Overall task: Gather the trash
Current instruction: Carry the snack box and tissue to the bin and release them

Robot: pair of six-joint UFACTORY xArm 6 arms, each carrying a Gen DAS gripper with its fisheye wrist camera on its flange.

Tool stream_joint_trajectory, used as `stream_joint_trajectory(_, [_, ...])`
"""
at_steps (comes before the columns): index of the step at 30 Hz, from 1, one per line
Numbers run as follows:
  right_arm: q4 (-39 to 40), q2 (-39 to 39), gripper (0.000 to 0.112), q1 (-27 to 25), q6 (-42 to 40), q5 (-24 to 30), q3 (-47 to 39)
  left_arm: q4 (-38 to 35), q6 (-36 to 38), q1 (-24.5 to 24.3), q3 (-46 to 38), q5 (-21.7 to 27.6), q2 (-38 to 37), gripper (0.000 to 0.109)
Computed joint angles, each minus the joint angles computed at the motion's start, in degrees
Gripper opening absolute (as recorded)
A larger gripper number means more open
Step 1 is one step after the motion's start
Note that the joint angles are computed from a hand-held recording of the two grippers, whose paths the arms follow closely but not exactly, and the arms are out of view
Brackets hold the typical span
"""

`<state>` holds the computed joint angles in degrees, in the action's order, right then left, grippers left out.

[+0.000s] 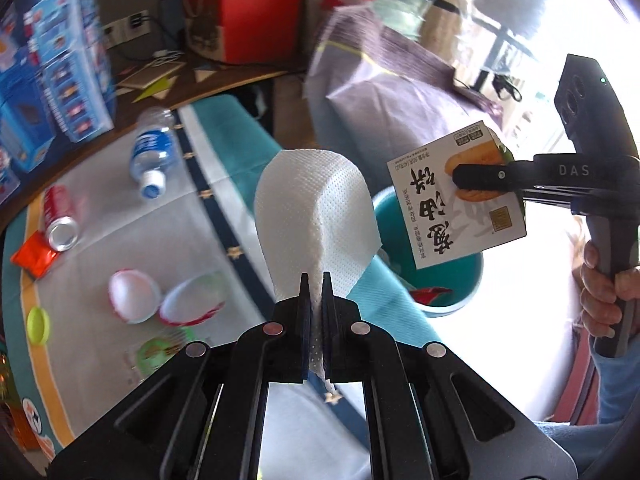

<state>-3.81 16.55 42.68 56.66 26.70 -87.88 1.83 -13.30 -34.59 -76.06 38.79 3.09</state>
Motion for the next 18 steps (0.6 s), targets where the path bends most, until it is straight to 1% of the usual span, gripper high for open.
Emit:
stream_joint_trajectory(3, [-0.9, -4.6, 0.002, -1.8, 2.3, -1.7, 7.4, -0.3, 1.0, -1.9, -4.6, 1.7, 4.0, 0.005])
stream_joint_trajectory(7, [-0.8, -8.1, 0.002, -3.7, 3.4, -2.7, 13.9, -1.4, 2.5, -3.9, -10.7, 4.0, 9.5, 0.005])
stream_joint_trajectory(13, [0.2, -9.4, 0.004, -5.7, 2.7, -3.4, 17.8, -2.6, 4.3, -6.0, -18.5, 7.5, 16.3, 0.005])
stream_joint_trajectory(18, [-2.0, -9.7, 0.006, -6.8, 4.0, -2.2, 18.8, -3.3, 5.5, -6.9, -25.1, 10.8, 21.6, 0.005])
